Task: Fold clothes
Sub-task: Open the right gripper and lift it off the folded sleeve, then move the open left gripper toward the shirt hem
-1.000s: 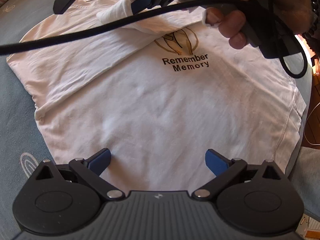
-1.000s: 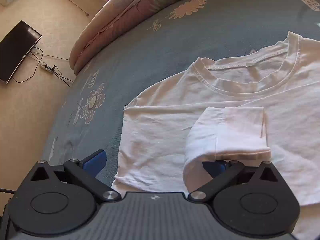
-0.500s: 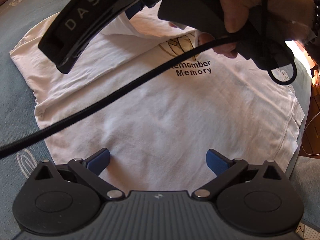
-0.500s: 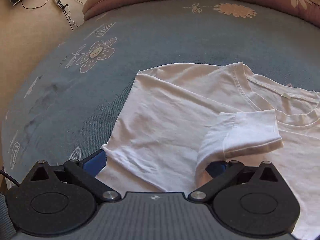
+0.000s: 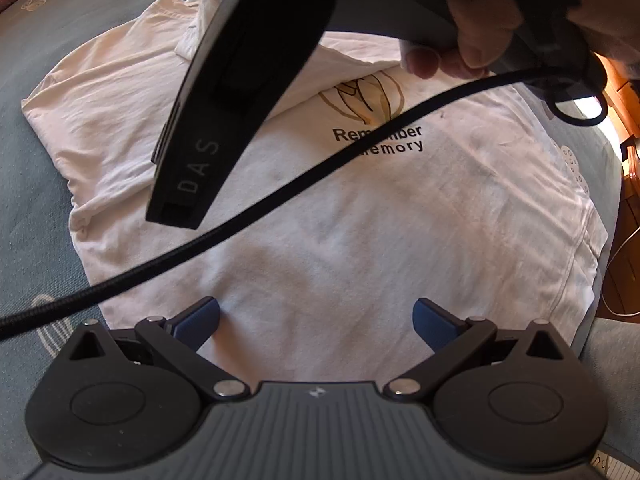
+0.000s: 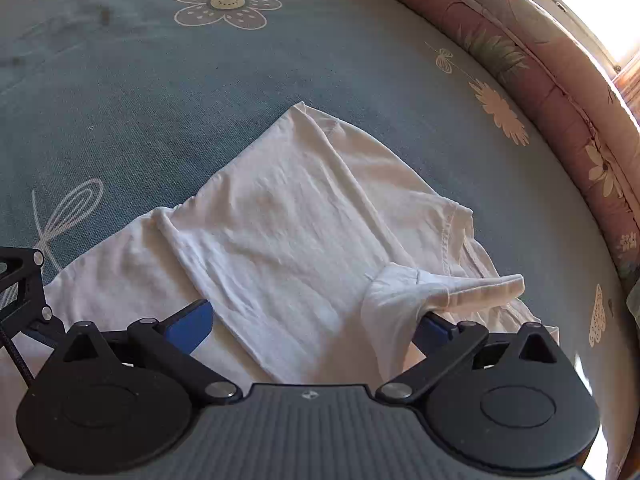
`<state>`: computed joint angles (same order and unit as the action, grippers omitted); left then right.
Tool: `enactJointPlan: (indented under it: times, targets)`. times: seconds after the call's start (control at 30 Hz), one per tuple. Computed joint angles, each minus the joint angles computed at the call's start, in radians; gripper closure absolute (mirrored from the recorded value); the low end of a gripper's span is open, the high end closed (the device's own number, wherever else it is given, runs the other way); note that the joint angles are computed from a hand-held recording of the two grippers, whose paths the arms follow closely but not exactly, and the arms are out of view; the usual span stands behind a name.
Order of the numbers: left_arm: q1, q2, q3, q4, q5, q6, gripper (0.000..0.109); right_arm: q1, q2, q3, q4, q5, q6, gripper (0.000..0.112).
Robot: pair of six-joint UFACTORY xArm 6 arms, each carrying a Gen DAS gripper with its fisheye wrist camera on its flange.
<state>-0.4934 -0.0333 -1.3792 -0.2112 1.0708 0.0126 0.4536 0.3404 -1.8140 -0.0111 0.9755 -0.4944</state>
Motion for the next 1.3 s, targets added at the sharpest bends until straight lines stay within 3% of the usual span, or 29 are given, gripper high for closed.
enactJointPlan:
  times: [0.13, 0.27, 0.4, 0.53, 0.73, 1.03, 1.3]
  targets:
    - [-0.004, 0.004, 0.001, 0.0, -0.009, -0.007, 0.007, -0.051, 0.038, -0.085, 0.19, 0.094, 0.076, 0.009]
    - [-0.01, -0.001, 0.007, 0.011, -0.014, -0.016, 0.007, -0.085, 0.034, -0.082, 0.353, 0.085, 0.085, 0.009]
    - [-0.016, -0.002, 0.011, 0.022, -0.016, -0.026, 0.006, -0.029, 0.008, -0.036, 0.221, 0.018, -0.036, 0.009]
    - [-0.015, -0.005, 0.016, 0.018, -0.02, -0.025, 0.006, -0.006, 0.001, -0.024, 0.186, 0.031, -0.105, 0.009]
    - [-0.028, -0.014, 0.036, 0.039, -0.035, -0.036, 0.006, -0.043, -0.001, -0.034, 0.255, 0.063, -0.013, 0.009]
    - [-0.071, 0.014, 0.009, 0.116, -0.015, -0.025, 0.006, -0.178, -0.072, 0.055, 0.382, -0.005, 0.11, 0.009]
    - [-0.173, 0.119, -0.128, 0.222, 0.053, 0.125, 0.007, -0.342, -0.131, 0.137, 0.584, -0.092, 0.279, 0.009]
